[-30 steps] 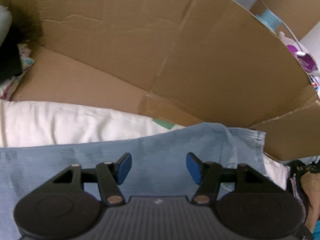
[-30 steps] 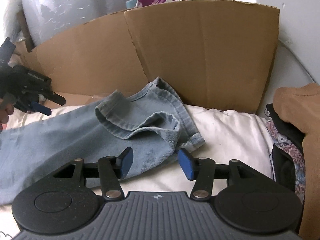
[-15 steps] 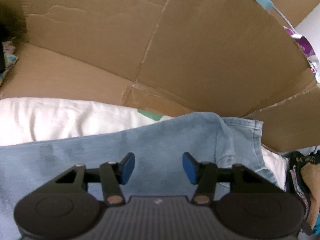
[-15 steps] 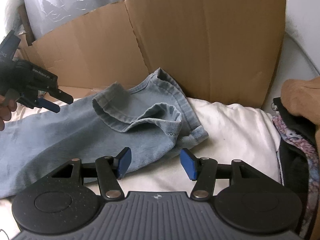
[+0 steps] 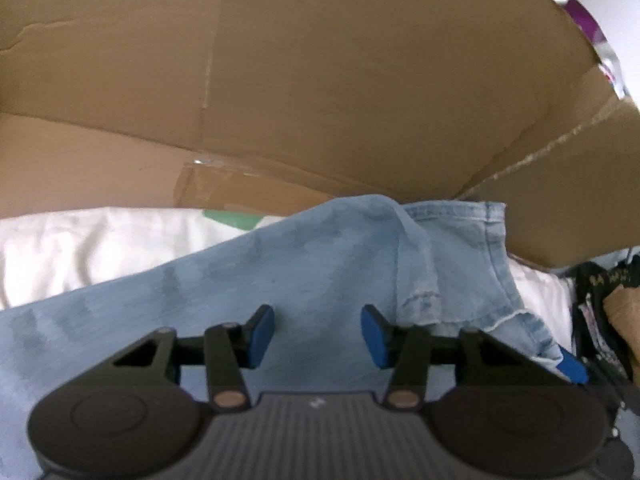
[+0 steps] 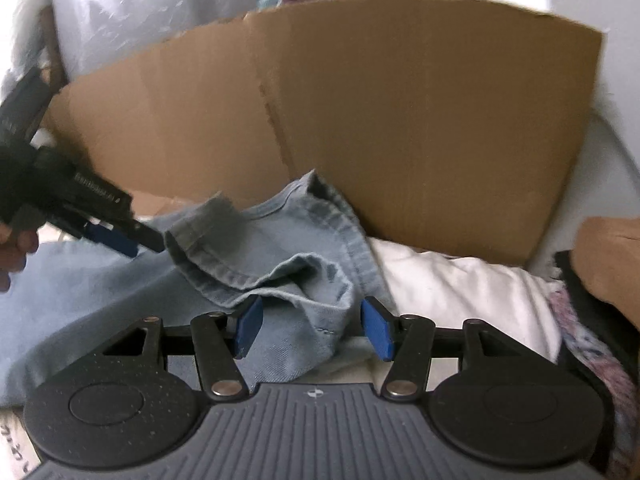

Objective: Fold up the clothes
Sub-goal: 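Grasp the jeans leg hem with the right tool and fold it over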

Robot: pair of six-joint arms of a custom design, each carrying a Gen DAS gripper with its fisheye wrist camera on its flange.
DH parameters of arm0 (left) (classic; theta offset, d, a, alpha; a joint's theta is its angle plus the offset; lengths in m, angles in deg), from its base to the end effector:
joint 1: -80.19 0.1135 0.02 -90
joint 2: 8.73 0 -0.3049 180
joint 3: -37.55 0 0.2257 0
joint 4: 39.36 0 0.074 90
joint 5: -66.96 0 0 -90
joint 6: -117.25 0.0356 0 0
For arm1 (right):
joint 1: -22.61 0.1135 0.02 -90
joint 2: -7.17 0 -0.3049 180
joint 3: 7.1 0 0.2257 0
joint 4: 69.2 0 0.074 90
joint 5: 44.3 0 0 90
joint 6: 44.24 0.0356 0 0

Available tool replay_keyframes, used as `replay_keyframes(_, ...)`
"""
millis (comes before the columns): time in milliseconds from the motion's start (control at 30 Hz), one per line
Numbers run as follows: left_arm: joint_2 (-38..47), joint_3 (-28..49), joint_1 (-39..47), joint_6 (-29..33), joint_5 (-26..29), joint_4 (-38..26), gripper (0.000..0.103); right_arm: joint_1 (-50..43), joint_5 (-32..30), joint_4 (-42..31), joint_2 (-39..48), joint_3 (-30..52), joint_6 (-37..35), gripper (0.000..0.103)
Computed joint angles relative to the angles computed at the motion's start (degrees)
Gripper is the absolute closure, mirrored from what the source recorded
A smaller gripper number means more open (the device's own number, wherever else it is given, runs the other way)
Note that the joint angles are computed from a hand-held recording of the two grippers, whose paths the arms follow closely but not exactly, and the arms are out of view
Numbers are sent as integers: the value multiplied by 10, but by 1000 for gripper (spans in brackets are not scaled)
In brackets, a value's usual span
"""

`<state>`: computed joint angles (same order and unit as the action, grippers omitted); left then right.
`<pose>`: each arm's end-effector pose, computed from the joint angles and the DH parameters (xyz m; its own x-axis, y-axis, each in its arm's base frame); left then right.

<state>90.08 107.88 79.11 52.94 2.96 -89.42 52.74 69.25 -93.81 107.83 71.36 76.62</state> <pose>0.2858 -0.0210 0.2033 -0.8379 0.4055 -0.3653 0.5185 0.8003 -0.3010 0.3171 0.1676 0.2501 -0.6560 0.1629 -0.7369 0.1315 0.9862 0.1010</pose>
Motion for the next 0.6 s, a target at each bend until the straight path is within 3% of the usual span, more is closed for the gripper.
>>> replay_keyframes(200, -3, -5, -23, 8, 6, 7, 54, -12, -28, 11, 4, -17, 9, 46)
replay_keyframes(267, -3, -10, -32, 7, 5, 18, 55, -17, -30, 18, -4, -29, 34, 66)
replay_keyframes(300, -1, -11, -37, 2, 3, 22, 56, -21, -31, 21, -9, -34, 49, 70)
replay_keyframes(533, 1, -11, -74, -35, -5, 39, 56, -36, -43, 45, -20, -48, 59, 72)
replay_keyframes(567, 0, -11, -82, -41, -7, 42, 56, -36, -43, 39, -19, -48, 62, 86)
replay_keyframes(600, 1, -9, -88, -44, -8, 42, 57, -37, -43, 33, -19, -48, 66, 88)
